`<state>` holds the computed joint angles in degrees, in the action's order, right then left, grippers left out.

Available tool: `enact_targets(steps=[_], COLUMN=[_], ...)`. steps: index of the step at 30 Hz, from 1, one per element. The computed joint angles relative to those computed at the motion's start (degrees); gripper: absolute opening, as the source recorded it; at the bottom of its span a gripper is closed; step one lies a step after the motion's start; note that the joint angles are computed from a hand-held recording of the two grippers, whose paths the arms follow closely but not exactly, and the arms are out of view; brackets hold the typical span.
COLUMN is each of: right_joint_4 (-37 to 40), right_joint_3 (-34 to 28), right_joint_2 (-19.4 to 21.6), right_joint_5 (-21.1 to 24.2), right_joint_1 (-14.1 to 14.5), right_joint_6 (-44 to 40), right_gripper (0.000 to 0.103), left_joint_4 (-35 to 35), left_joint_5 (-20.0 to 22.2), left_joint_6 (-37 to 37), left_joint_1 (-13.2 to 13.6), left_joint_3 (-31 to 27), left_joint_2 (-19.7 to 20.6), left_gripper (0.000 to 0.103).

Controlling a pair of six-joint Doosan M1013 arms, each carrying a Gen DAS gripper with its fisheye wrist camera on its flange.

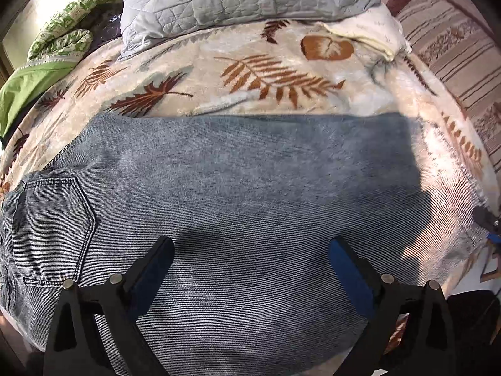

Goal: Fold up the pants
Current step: 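Lift the leg hem with the right tool and fold it toward the waistband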

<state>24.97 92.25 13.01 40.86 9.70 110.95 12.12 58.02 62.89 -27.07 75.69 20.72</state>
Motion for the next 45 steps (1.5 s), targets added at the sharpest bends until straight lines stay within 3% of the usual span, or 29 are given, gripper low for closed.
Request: enact_targets(steps=[1, 3, 5, 7, 10, 12, 15, 18, 23, 25, 26, 27, 28, 30, 31, 32, 33, 38, 42, 45], right_joint_4=[-1.0, -2.0, -3.8, -5.6, -10.0, -11.2, -14.1, -15.0, -5.9, 1.2, 2.9, 5.1, 7.5, 14.1, 17.1, 20.1, 22.5, 34.7, 48.7, 55.1], right_joint_3=[-0.2, -0.7, -1.3, -2.2, -3.9, -5.5, -8.4, -11.8, -15.1, -15.5, -16.3, -17.2, -17.1, -13.7, -12.8, -12.0, -10.8, -5.2, -2.5, 0.0], right_joint_2=[-0.1, -0.1, 0.0, 0.0, -0.5, -0.8, -1.0, 0.0, 4.1, 6.6, 8.4, 10.4, 11.9, 10.6, 10.0, 9.4, 8.4, 5.1, 7.0, 7.6], right_joint_5=[0.2, 0.6, 1.1, 1.6, 1.4, 0.8, -1.0, -2.6, -3.1, -1.2, 1.3, 4.8, 7.0, 3.3, 3.2, 3.6, 2.5, -3.7, 2.5, 4.8], right_joint_1=[0.2, 0.4, 0.9, 1.5, 3.2, 4.5, 7.8, 12.1, 18.0, 19.0, 19.4, 19.5, 19.4, 18.6, 18.0, 17.2, 16.4, 12.7, 9.0, 7.9], right_joint_6=[0.2, 0.5, 1.2, 1.8, 2.5, 1.9, 0.2, -4.4, -17.2, -22.1, -24.2, -25.8, -26.2, -30.9, -32.5, -33.8, -35.0, -39.2, -41.8, -43.5], right_gripper=[0.024, 0.023, 0.023, 0.022, 0.017, 0.017, 0.016, 0.016, 0.016, 0.019, 0.026, 0.035, 0.037, 0.041, 0.051, 0.068, 0.071, 0.072, 0.072, 0.072], left_joint_4=[2.3, 9.7, 6.8, 6.4, 1.9, -3.1, -8.3, -7.9, -4.7, -4.0, -4.1, -5.4, -6.7, -10.6, -13.3, -16.6, -21.4, -39.0, -53.3, -53.1], left_joint_5=[-2.0, -1.9, 4.4, 2.5, 4.5, 2.7, -2.5, -7.7, -11.3, -10.8, -10.5, -10.4, -10.1, -10.0, -10.7, -11.2, -12.1, -12.9, -10.2, -9.0], left_joint_6=[-1.4, -4.1, 1.9, 2.0, 4.1, 5.9, 3.0, -3.3, -11.4, -13.7, -14.4, -13.7, -13.1, -10.6, -9.1, -7.7, -5.0, 5.9, 15.0, 12.4], left_joint_1=[-0.3, -1.4, -1.1, -0.5, 0.6, 2.3, 5.1, 7.7, 12.1, 13.4, 13.9, 14.6, 14.9, 15.5, 15.8, 16.2, 16.7, 17.1, 17.2, 16.3], left_joint_3=[0.7, 0.9, -2.0, -1.7, -3.3, -2.4, 1.6, 6.8, 13.2, 14.6, 15.0, 15.5, 15.7, 16.2, 16.4, 16.4, 16.6, 16.1, 15.9, 15.1], left_joint_2=[-0.8, -0.7, 3.0, 3.2, 3.2, 2.2, -1.6, -6.7, -12.9, -13.8, -14.1, -14.3, -14.4, -14.6, -14.7, -14.7, -14.6, -13.6, -12.2, -11.5], left_gripper=[0.098, 0.098, 0.100, 0.103, 0.103, 0.101, 0.101, 0.101, 0.101, 0.101, 0.101, 0.101, 0.101, 0.101, 0.101, 0.101, 0.101, 0.101, 0.101, 0.101])
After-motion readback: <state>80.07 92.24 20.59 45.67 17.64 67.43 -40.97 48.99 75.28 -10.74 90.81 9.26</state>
